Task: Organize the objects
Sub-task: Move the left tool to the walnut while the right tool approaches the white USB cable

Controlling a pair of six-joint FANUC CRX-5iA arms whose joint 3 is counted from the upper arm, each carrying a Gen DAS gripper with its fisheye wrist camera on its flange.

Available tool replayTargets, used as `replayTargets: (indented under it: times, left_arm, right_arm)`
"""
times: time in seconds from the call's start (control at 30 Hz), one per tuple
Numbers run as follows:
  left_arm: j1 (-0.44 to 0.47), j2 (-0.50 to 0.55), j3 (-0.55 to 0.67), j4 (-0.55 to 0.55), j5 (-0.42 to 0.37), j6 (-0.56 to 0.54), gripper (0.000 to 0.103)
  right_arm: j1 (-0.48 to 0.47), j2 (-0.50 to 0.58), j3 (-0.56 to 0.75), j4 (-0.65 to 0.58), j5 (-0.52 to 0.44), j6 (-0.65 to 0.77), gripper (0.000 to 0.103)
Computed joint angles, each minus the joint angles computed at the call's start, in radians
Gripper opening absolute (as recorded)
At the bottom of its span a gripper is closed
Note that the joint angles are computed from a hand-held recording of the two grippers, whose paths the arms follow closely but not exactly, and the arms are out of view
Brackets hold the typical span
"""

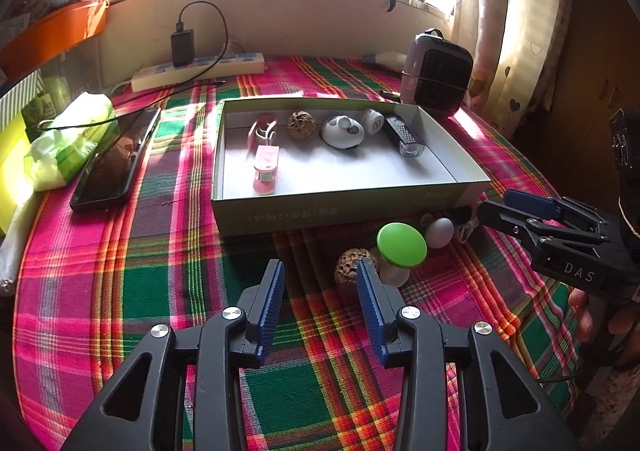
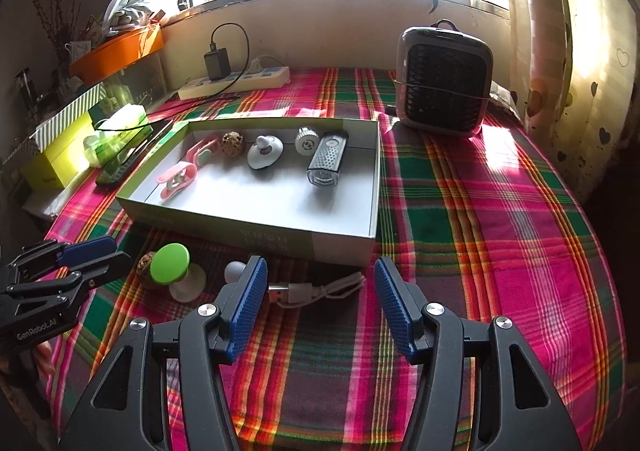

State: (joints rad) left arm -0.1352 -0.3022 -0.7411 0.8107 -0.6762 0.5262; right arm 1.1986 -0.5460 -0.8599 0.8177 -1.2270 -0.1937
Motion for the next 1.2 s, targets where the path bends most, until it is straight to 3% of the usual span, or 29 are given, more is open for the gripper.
replayTargets:
  times: [0.5,0.93,1.2]
  left_arm:
    - [-0.01,0.017,0.005,-0.006,-0.009,-0.002,0.037]
    - [-0.013,0.023,0.007,-0.002,-0.011,-0.006,0.038]
    - [-0.022,0.03,0.018,-0.021,-0.011,0.001,0.038]
  right_arm:
    - [-0.058,0.038,0.021,-0.045,0.048,-0.003,0.062]
    - [-0.016,0.008,0.002,-0.073,0.072,0.042,0.062]
    - [-0.031,0.058,0.034,-0.1,0.067,0.123,0.062]
